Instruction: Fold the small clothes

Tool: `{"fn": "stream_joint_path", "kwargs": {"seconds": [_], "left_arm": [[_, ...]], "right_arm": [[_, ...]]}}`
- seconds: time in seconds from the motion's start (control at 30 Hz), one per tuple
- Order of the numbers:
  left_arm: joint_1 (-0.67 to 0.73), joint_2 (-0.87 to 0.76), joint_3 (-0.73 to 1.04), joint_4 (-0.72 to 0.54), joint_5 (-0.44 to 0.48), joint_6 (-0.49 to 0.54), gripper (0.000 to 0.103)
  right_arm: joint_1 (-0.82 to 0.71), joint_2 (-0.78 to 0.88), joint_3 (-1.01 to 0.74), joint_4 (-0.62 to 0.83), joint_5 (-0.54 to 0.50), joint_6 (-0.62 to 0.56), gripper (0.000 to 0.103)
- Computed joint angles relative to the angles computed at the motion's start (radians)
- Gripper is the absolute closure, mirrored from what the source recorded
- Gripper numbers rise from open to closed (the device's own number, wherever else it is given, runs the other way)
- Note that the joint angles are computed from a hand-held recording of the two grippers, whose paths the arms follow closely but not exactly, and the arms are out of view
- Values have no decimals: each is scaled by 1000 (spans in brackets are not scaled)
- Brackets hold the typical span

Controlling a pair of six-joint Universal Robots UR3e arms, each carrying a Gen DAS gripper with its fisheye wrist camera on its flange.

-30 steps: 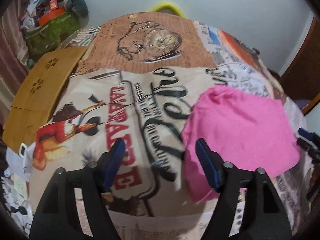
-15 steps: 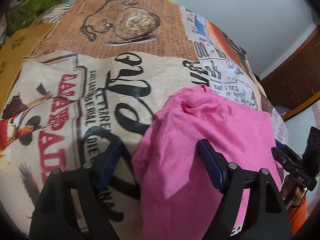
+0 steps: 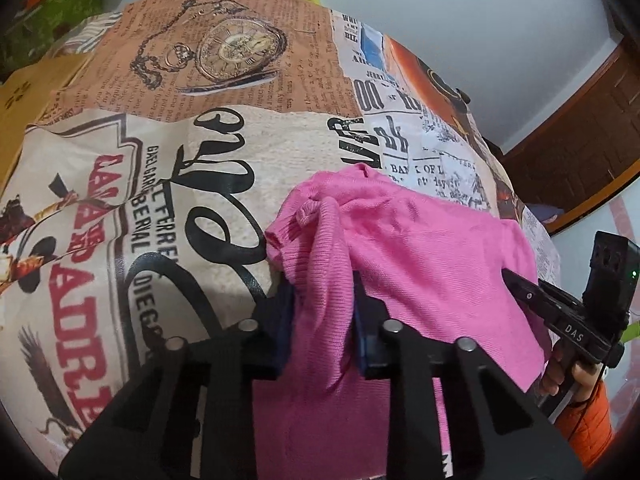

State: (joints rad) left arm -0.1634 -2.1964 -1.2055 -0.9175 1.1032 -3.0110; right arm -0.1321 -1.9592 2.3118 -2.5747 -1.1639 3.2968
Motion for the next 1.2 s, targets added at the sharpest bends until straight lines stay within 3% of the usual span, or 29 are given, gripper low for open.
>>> {"fn": "stream_joint_path", "kwargs": {"seconds": [0.3, 0.47, 0.67, 0.9, 1.07, 1.2], "left_arm": [[60, 237, -191, 48, -25, 38, 85], [127, 419, -307, 64, -49, 75, 85], [275, 636, -424, 1, -110, 165, 85], [500, 823, -529, -201, -188, 350, 85], [611, 855, -591, -306, -171, 464, 85], [622, 783, -627, -266, -117, 475, 85]], "right_arm": [[59, -138, -81, 98, -47, 7, 94], [204, -97, -219, 126, -141, 65, 94], [417, 33, -407, 109, -285, 150, 94], [612, 199, -547, 65, -384, 235, 94], [704, 326, -603, 43, -399, 280, 94], [730, 422, -637, 49, -382, 298, 94]]}}
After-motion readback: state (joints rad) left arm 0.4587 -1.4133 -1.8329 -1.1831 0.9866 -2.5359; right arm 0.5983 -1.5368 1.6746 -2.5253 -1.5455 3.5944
